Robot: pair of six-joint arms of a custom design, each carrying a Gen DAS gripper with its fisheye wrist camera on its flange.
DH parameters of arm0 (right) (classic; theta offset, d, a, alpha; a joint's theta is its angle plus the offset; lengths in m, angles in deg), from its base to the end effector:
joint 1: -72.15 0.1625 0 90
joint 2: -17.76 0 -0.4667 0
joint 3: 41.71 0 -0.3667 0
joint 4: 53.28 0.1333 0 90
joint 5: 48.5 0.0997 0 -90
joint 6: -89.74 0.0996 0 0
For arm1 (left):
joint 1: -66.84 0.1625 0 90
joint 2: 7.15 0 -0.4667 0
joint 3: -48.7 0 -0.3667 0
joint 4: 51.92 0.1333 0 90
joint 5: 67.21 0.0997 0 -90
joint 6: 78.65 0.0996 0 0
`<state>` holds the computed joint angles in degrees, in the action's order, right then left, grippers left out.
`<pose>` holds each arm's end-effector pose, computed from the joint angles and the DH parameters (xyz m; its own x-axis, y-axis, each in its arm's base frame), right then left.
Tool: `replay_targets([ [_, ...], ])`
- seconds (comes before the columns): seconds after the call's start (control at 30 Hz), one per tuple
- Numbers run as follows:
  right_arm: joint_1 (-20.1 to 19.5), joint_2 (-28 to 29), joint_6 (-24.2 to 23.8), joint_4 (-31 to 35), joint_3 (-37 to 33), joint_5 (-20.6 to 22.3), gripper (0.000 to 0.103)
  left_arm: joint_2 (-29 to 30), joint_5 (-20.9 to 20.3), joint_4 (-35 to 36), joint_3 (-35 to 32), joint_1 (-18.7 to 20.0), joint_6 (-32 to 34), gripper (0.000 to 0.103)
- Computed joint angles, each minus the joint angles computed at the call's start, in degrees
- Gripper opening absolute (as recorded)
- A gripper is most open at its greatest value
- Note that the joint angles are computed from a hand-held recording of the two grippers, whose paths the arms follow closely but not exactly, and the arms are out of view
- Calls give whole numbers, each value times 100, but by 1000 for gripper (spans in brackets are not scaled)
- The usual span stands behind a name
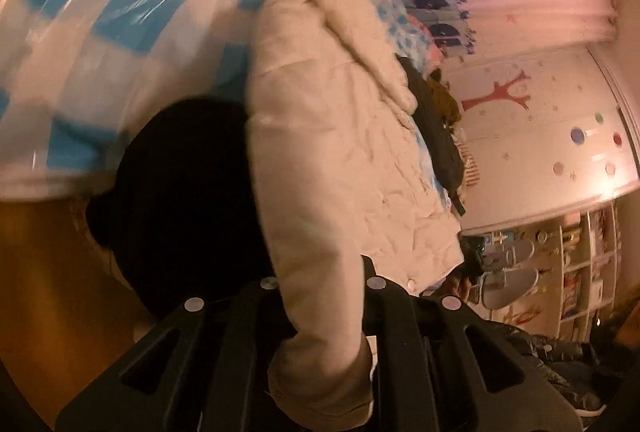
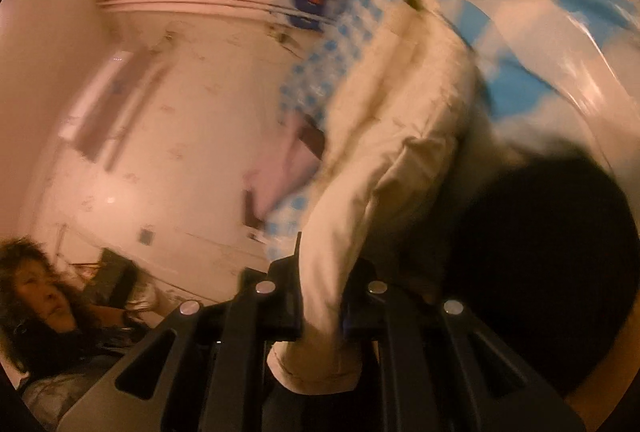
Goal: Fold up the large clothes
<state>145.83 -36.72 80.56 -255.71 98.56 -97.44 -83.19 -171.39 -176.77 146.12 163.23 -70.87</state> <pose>0.0725 -0.4597 0.1542 -0.8361 -0.2067 -0.5081 0.1193 0.8355 -0.5363 0.1721 -0.5578 0.4110 -0.9756 0.0801 0.2045 0.0241 0.9645 -0.2630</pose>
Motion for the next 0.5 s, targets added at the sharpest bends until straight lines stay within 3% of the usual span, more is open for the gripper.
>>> replay_targets([
  [0.13,184,-92,-117,94,-461,574,14,-32,-429,-404,-289,-239,5,10],
  [0.27,475,74,307,207,-1433,813,14,238,-564,-842,-821,-608,-137,10],
  [0.4,775,519,1136,239,-2745,660,14,986,-519,-983,-1951,-960,-479,10],
  [0.5,948,948,1671,620,-3947,178,14,1802,-361,-922,-3133,-1058,-951,10],
])
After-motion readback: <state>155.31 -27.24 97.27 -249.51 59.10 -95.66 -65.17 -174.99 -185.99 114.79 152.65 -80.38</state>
